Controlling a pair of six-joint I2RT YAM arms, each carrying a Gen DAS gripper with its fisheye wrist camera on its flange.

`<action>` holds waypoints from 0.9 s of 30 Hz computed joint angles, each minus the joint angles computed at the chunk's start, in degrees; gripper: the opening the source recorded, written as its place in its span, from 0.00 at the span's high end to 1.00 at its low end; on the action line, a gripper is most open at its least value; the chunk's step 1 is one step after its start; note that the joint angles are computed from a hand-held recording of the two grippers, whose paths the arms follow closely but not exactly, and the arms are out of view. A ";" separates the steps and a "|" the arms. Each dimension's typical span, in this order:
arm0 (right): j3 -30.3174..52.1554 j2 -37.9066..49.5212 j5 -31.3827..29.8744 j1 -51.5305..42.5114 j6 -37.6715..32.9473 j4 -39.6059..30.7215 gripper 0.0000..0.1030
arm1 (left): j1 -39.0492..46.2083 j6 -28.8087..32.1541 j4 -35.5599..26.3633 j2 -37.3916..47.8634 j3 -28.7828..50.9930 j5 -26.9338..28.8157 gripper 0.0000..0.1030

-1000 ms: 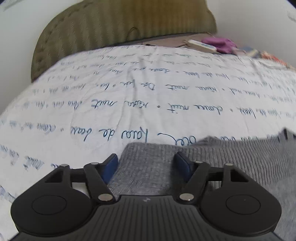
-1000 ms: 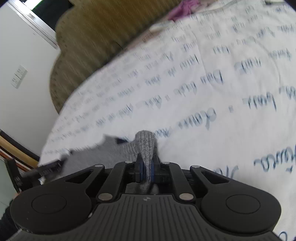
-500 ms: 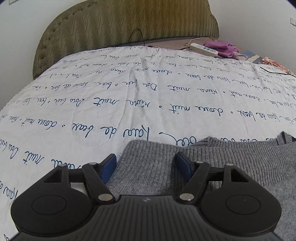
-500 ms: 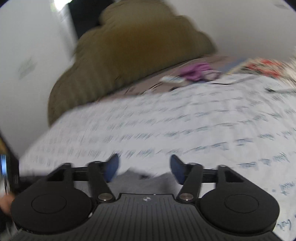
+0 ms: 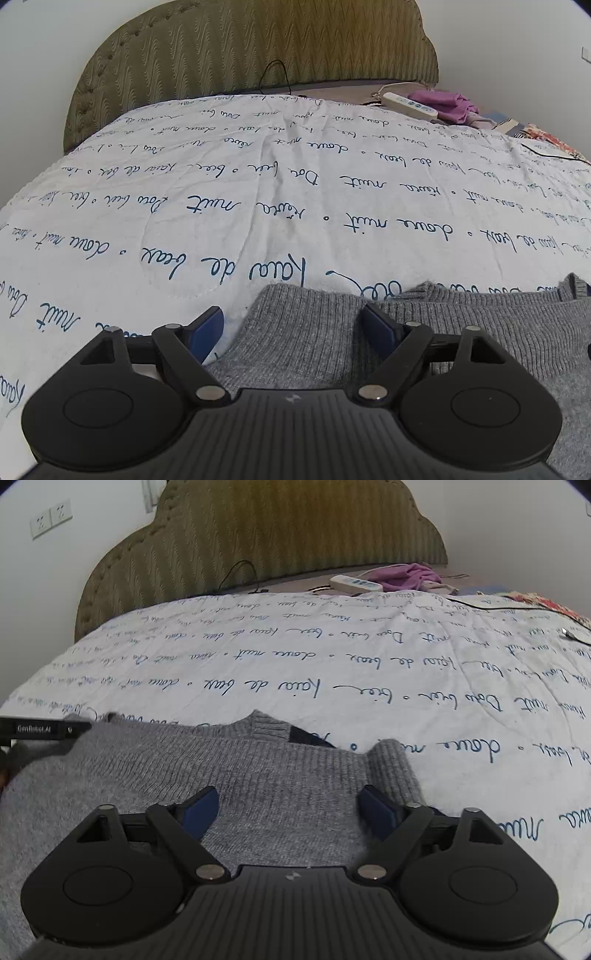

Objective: Fold small clothes

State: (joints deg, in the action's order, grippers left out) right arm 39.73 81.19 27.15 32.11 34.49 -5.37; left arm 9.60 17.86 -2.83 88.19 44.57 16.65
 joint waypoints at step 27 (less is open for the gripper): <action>-4.46 -16.57 12.64 10.82 9.93 -7.40 0.12 | 60.31 48.43 -66.69 -15.16 -1.06 30.76 0.20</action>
